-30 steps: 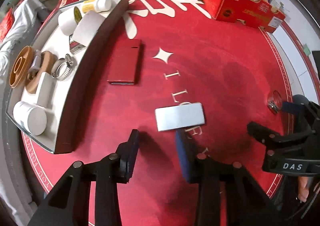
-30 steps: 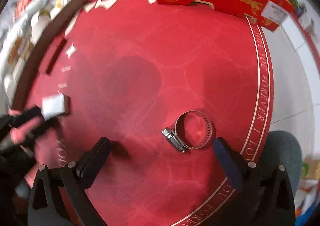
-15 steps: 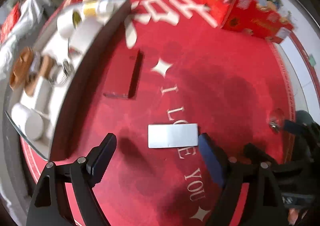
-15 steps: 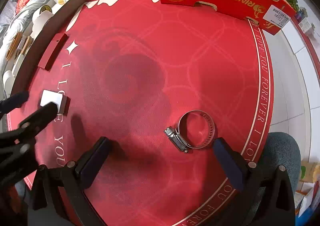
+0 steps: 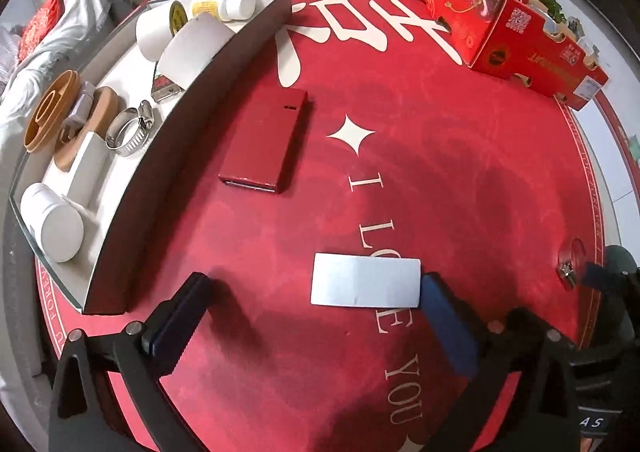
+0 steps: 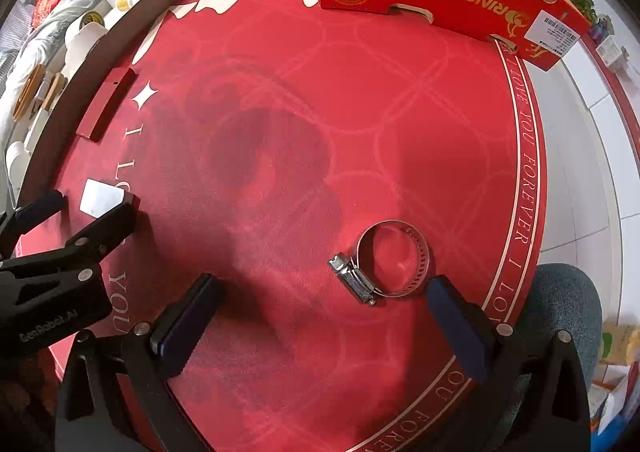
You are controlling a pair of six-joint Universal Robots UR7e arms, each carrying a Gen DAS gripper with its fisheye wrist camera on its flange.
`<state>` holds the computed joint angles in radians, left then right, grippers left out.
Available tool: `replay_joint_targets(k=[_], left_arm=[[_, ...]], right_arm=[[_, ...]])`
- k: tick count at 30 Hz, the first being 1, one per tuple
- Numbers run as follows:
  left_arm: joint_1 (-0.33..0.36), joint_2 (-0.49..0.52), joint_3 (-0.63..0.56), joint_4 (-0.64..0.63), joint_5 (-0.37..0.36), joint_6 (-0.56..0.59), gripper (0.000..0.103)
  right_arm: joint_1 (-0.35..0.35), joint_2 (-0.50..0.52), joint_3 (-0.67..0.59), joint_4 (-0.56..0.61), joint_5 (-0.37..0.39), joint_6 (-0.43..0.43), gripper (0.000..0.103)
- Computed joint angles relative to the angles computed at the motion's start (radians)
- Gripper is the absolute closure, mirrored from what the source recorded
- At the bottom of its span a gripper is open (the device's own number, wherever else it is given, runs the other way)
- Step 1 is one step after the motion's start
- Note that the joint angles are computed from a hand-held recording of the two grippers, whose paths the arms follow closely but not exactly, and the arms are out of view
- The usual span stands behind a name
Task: Organize rigid objects
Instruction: 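Grasp the second white block with the left tool while the right tool grasps the second clamp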
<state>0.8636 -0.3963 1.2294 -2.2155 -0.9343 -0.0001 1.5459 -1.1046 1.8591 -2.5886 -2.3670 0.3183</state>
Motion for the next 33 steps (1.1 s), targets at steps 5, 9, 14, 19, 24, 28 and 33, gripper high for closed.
replay_joint_targets(k=[5, 9, 14, 19, 24, 28, 33], left_arm=[[-0.002, 0.012, -0.018, 0.023, -0.001, -0.007, 0.0], [0.0, 0.026, -0.046, 0.053, -0.002, -0.012, 0.0], [0.003, 0.048, -0.094, 0.101, -0.009, -0.016, 0.002], [-0.012, 0.033, -0.076, 0.089, -0.033, 0.051, 0.035], [-0.019, 0.016, -0.056, 0.098, -0.056, 0.08, 0.05], [-0.003, -0.01, -0.044, 0.111, -0.092, 0.029, 0.05], [0.009, -0.05, -0.013, 0.081, -0.094, -0.002, 0.05]], right_arm=[[0.001, 0.004, -0.007, 0.006, -0.001, 0.006, 0.0], [0.004, 0.007, -0.007, 0.011, -0.003, 0.02, 0.0], [0.003, 0.005, -0.008, 0.02, -0.003, 0.025, 0.0], [0.004, 0.004, -0.014, 0.034, -0.004, 0.036, 0.004], [0.021, -0.008, -0.002, -0.003, -0.018, 0.009, 0.062], [0.01, -0.035, 0.021, -0.036, 0.023, 0.01, 0.073], [-0.022, -0.088, 0.073, -0.102, 0.13, 0.041, 0.073]])
